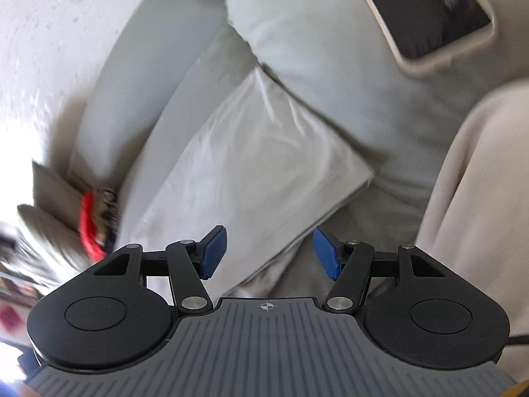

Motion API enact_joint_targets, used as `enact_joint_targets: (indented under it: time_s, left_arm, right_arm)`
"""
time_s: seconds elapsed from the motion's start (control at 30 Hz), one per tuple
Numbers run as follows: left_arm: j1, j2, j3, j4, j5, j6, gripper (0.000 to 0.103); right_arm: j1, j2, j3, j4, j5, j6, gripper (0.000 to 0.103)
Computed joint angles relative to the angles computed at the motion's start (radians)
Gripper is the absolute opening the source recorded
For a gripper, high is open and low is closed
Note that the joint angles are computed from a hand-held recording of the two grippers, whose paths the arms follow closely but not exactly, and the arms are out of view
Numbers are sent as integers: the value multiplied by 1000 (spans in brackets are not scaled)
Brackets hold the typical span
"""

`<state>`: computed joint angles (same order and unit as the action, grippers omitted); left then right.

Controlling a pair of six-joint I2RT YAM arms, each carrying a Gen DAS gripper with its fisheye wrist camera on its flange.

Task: Fold clothes
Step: 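Close the right tool on one long edge of the hoodie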

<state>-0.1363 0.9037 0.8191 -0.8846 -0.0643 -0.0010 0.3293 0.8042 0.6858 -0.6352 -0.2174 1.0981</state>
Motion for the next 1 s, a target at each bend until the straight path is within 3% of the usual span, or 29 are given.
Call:
enact_joint_targets:
  time_s: [0.1, 0.33, 0.43, 0.57, 0.7, 0.83, 1.0]
  left_arm:
    - [1, 19, -4, 32, -7, -2, 49]
    - [52, 96, -14, 84, 33, 2, 50]
    - [64, 87, -25, 95, 46, 13, 51]
    - [62, 81, -31, 97, 45, 15, 51]
    - [64, 81, -29, 95, 46, 16, 51]
    - [65, 88, -23, 92, 47, 17, 52]
    - [61, 89, -22, 89, 42, 17, 52]
  right_arm:
    - [17, -12, -95, 145, -54, 128, 63]
    - [76, 7, -175, 255, -3, 224, 59]
    - [55, -29, -253, 372, 10, 227, 59]
    - [-8, -81, -400, 590, -73, 290, 62]
    - [-55, -136, -468, 646, -146, 359, 50]
    - [-55, -83, -513, 803, -127, 400, 49]
    - [-77, 102, -519, 1034, -77, 432, 44]
